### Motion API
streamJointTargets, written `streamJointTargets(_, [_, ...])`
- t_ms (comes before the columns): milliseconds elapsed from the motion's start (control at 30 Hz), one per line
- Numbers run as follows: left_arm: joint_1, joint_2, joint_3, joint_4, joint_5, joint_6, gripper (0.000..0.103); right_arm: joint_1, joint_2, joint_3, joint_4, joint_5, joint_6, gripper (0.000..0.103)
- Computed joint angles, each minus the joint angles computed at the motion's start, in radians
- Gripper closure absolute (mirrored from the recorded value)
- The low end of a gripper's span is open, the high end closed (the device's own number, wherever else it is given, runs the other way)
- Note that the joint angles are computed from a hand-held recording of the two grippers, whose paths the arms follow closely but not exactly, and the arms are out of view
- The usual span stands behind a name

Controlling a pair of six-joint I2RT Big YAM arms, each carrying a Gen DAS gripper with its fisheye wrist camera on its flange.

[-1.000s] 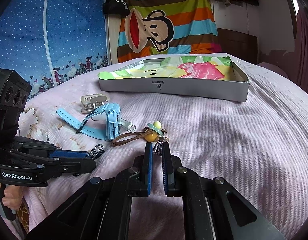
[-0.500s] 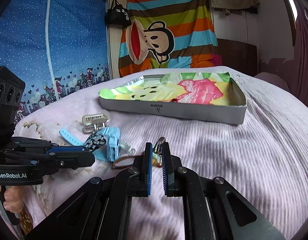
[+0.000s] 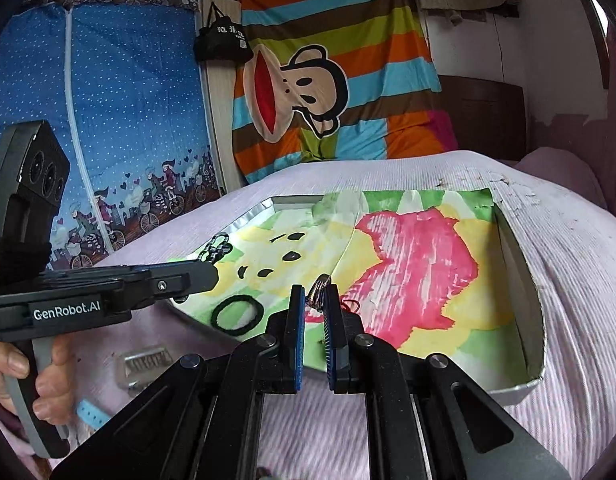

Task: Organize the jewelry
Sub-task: 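Carry both items over the tray and open both tools to release them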

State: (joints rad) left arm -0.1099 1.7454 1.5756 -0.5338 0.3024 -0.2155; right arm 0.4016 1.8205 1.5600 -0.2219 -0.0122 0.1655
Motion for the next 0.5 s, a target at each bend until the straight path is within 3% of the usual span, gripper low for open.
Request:
streamJointTargets(233, [0.011,0.080,0.087,-0.133,0.023,-0.020,0.092,-0.001,0.116,0.153,-0.187,-0.003,0.019,0.095])
streamJointTargets(333, [0.009,0.078,0.082,-0.137,0.015,-0.013,0.091,0.001,0.152,0.204,-0.251,-0.001,0.017,0.095])
streamJointTargets(500, [0.021,0.073,0.065,-0.118,0.043,-0.037,0.091,-0.002,0.157,0.208,-0.261,-0.005,0.016,0.094])
